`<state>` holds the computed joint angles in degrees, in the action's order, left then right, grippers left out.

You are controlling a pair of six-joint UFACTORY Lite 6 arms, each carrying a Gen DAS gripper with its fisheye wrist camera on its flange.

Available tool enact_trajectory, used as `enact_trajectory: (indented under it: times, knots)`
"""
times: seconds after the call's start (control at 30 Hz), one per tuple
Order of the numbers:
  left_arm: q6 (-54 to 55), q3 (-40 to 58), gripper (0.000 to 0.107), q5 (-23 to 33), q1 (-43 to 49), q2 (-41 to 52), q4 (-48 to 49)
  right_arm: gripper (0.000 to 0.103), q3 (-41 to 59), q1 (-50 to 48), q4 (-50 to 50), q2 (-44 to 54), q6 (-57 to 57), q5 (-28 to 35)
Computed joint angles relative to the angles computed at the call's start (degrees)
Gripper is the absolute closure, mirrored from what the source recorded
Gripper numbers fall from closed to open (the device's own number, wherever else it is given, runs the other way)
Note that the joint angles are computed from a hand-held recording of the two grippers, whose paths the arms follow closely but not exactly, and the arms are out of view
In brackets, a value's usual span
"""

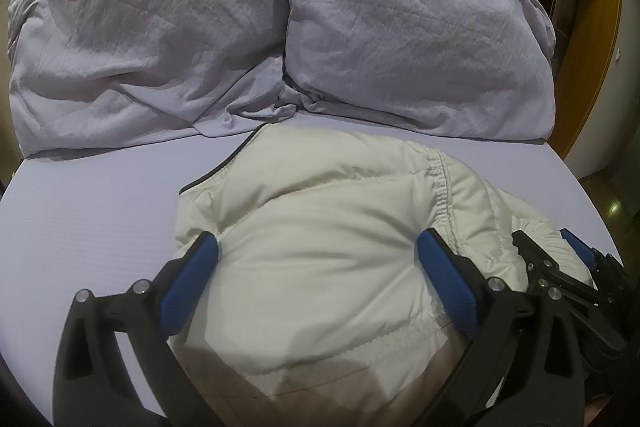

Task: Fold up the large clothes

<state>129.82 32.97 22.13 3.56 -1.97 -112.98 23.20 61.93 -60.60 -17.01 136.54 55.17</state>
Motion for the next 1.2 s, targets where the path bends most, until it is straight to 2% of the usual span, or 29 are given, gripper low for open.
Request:
enact_trajectory:
  times: [0.57,0.8,0.87,1.0,1.1,1.2]
  knots:
    - [-0.08,0.01,0.007,-0.11,-0.27,-0.05,-0.21,0.025,-0.07,-0.39,-0.24,-0.05,-0.16,-0.29]
    - [0.04,0.72,0.007,0.07,-0.34,1.14,-0.39,0.025,-0.49,-2.6,-0.97,-0.17,-1.12,-2.51]
    - [-2.81,1.59,0.007,0.14,0.07,1.62,2.71,0.024,-0.57,-3.58,-0.65,-1.16,-2.58,-3.49]
    - [-17.73,2.88,0.007,1.31,3.89,-0.78,20.14,0.017,-2.71,-4.71,4.85,-10.05,-9.04,-4.43]
    - [-29.26,3.82,0.007,9.17,12.57,-2.28,34.35,0.012,-6.81,-1.16,9.0,-21.74,-11.46,-0.7]
    - [-33.6,5.73,0.007,15.48,20.22,-1.41,41.73,0.01,-10.08,2.27,13.25,-33.52,-14.69,3.09]
